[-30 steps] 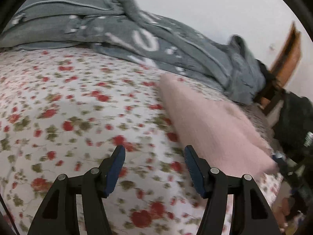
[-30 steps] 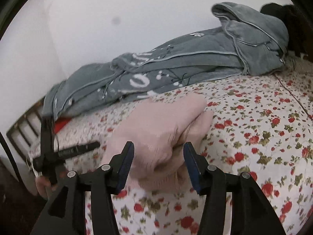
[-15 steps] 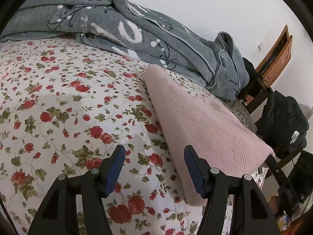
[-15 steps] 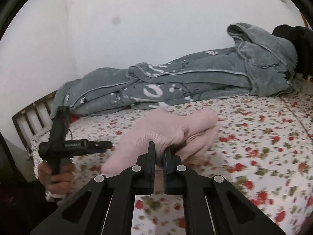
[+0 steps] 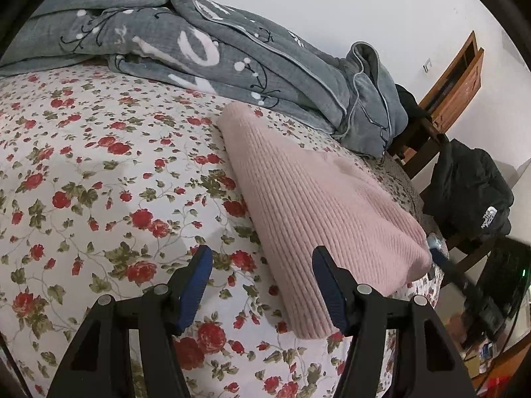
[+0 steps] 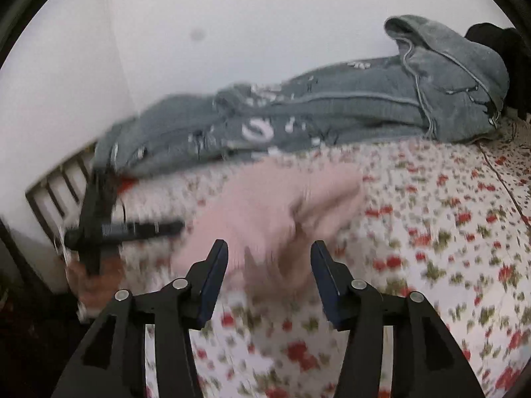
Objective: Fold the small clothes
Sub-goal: 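Press the folded sweater flat with both tools and grasp its edge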
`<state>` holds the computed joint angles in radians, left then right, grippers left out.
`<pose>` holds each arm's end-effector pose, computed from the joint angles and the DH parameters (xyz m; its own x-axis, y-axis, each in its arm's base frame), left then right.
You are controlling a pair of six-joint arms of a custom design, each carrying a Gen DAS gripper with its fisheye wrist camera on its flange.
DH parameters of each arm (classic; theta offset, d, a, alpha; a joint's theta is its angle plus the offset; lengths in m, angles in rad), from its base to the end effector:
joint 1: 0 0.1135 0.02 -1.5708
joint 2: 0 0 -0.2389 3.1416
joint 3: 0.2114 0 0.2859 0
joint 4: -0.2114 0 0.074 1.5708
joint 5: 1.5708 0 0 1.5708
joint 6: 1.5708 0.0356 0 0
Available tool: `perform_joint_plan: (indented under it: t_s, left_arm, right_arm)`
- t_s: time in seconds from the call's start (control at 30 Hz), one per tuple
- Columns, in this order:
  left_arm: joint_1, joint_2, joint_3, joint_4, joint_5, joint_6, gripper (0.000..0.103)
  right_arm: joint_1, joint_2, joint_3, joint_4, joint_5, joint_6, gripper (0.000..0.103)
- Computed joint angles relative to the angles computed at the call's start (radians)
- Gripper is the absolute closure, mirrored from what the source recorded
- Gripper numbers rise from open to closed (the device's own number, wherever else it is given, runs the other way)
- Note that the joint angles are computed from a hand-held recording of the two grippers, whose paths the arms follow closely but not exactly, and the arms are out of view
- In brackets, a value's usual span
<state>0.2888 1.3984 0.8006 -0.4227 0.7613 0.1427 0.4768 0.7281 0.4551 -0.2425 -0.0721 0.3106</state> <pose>0.2908 0.0608 0.1561 -0.7889 -0.1270 -0.6013 0.2544 0.8231 -0.5077 0.1963 0.1043 0.2009 -0.5740 0.0466 -0.8176 -0.3550 0.8855 0.2997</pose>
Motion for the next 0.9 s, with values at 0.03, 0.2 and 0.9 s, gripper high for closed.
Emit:
perform_joint_plan:
  t_s: [0.03, 0.2, 0.9]
  left_arm:
    - [0.0, 0.003, 0.002, 0.001, 0.002, -0.003, 0.043]
    - [-0.001, 0.014, 0.011, 0.009, -0.013, -0.012, 0.043]
    - [-0.092, 0.051, 0.042, 0.052, -0.078, -0.063, 0.043]
  right_arm:
    - [-0.01, 0.064, 0.037, 0.024, -0.004, 0.014, 0.052]
    - [-0.049, 0.436, 0.283, 0.025, 0.03, 0.111, 0.052]
    - [-0.11, 0.464, 0.176, 0.194, 0.03, 0.107, 0.053]
